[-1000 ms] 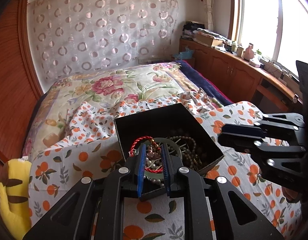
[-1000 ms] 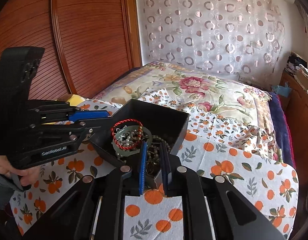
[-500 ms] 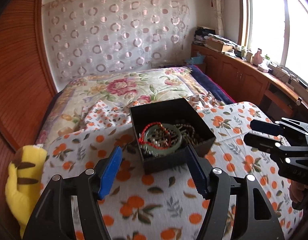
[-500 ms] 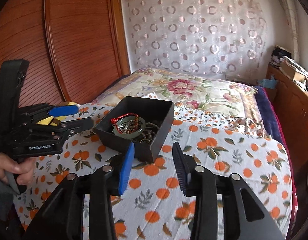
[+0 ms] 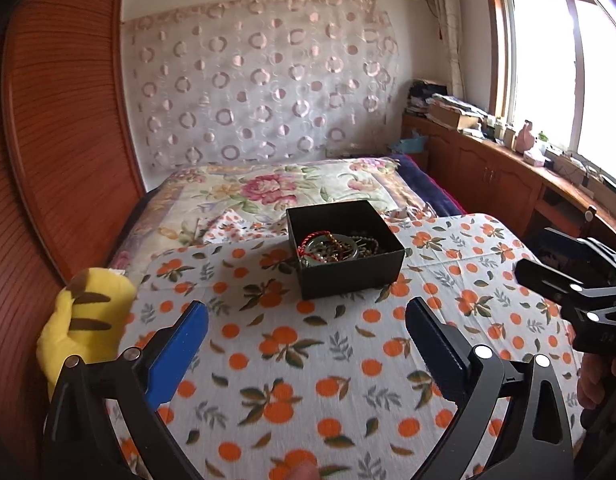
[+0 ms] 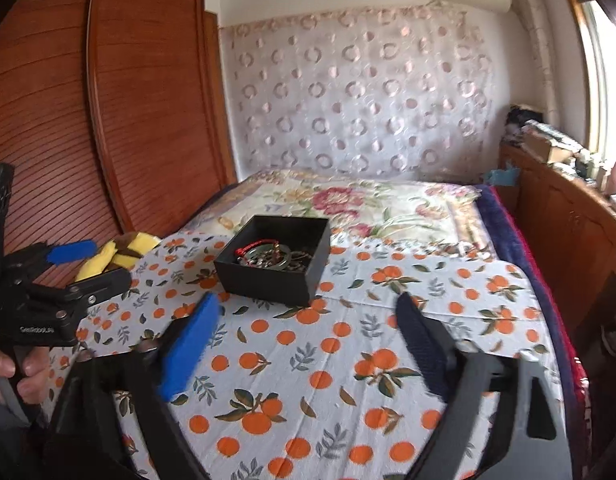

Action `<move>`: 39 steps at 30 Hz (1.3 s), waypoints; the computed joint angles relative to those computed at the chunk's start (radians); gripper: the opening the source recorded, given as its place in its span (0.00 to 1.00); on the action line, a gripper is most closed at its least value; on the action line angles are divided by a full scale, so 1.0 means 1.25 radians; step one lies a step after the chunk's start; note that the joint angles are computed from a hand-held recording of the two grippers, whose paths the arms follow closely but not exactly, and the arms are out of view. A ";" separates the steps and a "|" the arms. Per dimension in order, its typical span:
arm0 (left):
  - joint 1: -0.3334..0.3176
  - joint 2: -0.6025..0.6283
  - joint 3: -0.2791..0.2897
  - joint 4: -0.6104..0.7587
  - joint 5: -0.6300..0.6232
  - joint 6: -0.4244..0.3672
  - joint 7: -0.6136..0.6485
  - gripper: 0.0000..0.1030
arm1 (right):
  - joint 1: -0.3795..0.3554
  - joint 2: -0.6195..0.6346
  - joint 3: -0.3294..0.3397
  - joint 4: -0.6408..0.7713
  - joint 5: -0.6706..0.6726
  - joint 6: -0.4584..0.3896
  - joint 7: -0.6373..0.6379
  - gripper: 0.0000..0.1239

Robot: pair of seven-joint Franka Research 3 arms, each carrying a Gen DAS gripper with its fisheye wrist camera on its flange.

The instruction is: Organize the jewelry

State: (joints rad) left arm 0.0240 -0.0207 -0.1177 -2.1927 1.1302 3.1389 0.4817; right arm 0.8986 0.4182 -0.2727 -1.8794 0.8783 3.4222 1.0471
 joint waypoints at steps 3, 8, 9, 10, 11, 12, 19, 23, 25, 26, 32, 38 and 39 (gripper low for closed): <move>0.009 -0.023 -0.003 -0.016 0.056 -0.001 -0.063 0.92 | 0.083 -0.006 -0.074 -0.011 0.085 0.014 -0.043 0.81; 0.027 -0.048 -0.018 -0.042 0.125 0.006 -0.139 0.92 | 0.039 -0.033 -0.001 -0.047 0.097 0.078 -0.063 0.81; 0.031 -0.052 -0.023 -0.043 0.149 -0.002 -0.159 0.92 | 0.028 -0.036 0.014 -0.051 0.098 0.090 -0.065 0.81; 0.032 -0.054 -0.025 -0.044 0.159 -0.005 -0.167 0.92 | 0.015 -0.039 0.030 -0.056 0.094 0.097 -0.064 0.81; 0.033 -0.056 -0.024 -0.047 0.166 0.001 -0.174 0.92 | 0.005 -0.039 0.043 -0.054 0.096 0.098 -0.069 0.81; 0.034 -0.057 -0.023 -0.050 0.169 0.007 -0.179 0.92 | 0.002 -0.037 0.049 -0.050 0.107 0.101 -0.080 0.81; 0.039 -0.064 -0.019 -0.043 0.258 0.019 -0.276 0.92 | -0.031 -0.030 0.101 -0.027 0.168 0.118 -0.152 0.81; 0.036 -0.065 -0.015 -0.043 0.262 0.016 -0.280 0.92 | -0.057 -0.027 0.137 -0.018 0.189 0.130 -0.182 0.81; 0.035 -0.066 -0.014 -0.046 0.253 0.017 -0.272 0.92 | -0.072 -0.026 0.155 -0.014 0.197 0.136 -0.195 0.81; 0.037 -0.066 -0.016 -0.044 0.263 0.015 -0.282 0.92 | -0.082 -0.027 0.166 -0.015 0.195 0.138 -0.196 0.81; 0.036 -0.067 -0.014 -0.045 0.268 0.017 -0.286 0.92 | -0.131 -0.024 0.224 -0.008 0.210 0.158 -0.220 0.81; 0.035 -0.069 -0.013 -0.044 0.274 0.018 -0.293 0.92 | -0.184 -0.023 0.281 -0.010 0.203 0.175 -0.222 0.81; 0.036 -0.071 -0.013 -0.043 0.284 0.019 -0.303 0.92 | -0.189 -0.023 0.287 -0.011 0.200 0.179 -0.221 0.81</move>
State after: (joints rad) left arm 0.0693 -0.1090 -0.1341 -2.2465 1.4850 3.1620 0.1034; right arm 0.6624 0.3895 0.0858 -1.8938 1.1282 3.6455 0.7705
